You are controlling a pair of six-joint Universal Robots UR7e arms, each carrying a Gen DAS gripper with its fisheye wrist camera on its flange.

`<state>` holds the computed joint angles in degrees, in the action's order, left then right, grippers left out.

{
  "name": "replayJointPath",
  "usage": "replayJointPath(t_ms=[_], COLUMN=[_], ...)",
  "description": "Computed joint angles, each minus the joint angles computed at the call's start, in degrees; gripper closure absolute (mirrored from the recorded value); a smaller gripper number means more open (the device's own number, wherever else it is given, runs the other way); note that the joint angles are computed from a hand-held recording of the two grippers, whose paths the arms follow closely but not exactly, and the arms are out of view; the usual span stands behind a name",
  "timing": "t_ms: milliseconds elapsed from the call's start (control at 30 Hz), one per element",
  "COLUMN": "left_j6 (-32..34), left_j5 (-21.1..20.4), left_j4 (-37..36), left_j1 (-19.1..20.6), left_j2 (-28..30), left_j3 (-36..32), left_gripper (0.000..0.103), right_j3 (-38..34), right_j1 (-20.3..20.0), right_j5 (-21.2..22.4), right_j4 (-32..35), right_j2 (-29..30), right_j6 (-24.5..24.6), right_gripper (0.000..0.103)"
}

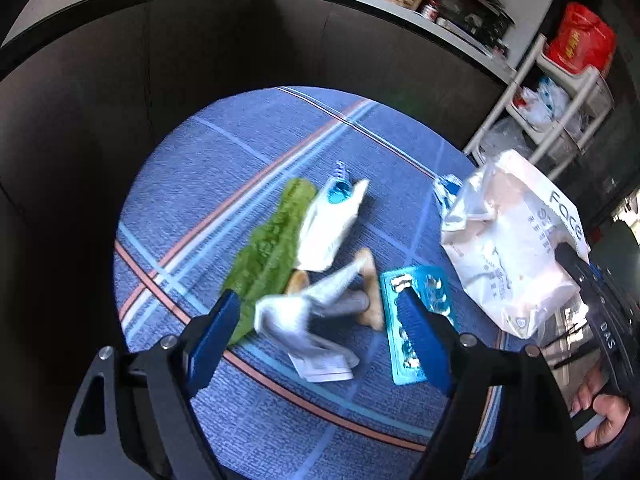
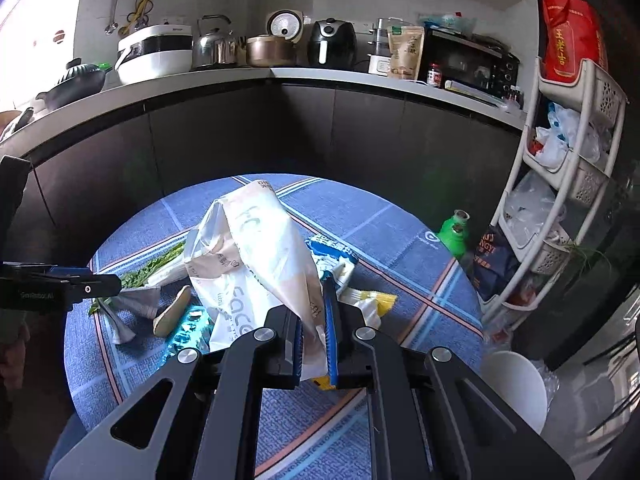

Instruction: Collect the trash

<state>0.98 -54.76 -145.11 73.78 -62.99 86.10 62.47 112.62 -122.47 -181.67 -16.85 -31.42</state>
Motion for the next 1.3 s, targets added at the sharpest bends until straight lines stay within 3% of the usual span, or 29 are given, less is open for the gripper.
replayJointPath(t_ms=[133, 400, 533, 833, 1300], left_j6=[2.0, -1.5, -3.3, -2.8, 2.4], left_j5=[1.6, 0.1, -1.9, -1.1, -2.6], left_j4=[-0.2, 1.8, 4.5, 2.3, -3.6], left_j1=[-0.5, 1.3, 2.3, 0.4, -7.7], left_j2=[-0.3, 0.7, 1.2, -1.1, -4.1], left_j3=[1.7, -0.7, -2.4, 0.3, 4.0], left_gripper=[0.025, 0.032, 0.063, 0.097, 0.097], right_j3=[1.4, 2.8, 3.5, 5.7, 12.1], right_j1=[-0.3, -0.4, -0.5, -0.4, -0.3], right_j5=[0.3, 0.5, 0.5, 1.1, 1.7], right_j4=[0.3, 0.2, 0.0, -1.8, -9.3], right_j2=[-0.9, -1.5, -1.9, -3.4, -8.4], right_j6=[1.1, 2.1, 2.5, 3.0, 3.7], right_gripper=[0.095, 0.094, 0.094, 0.094, 0.094])
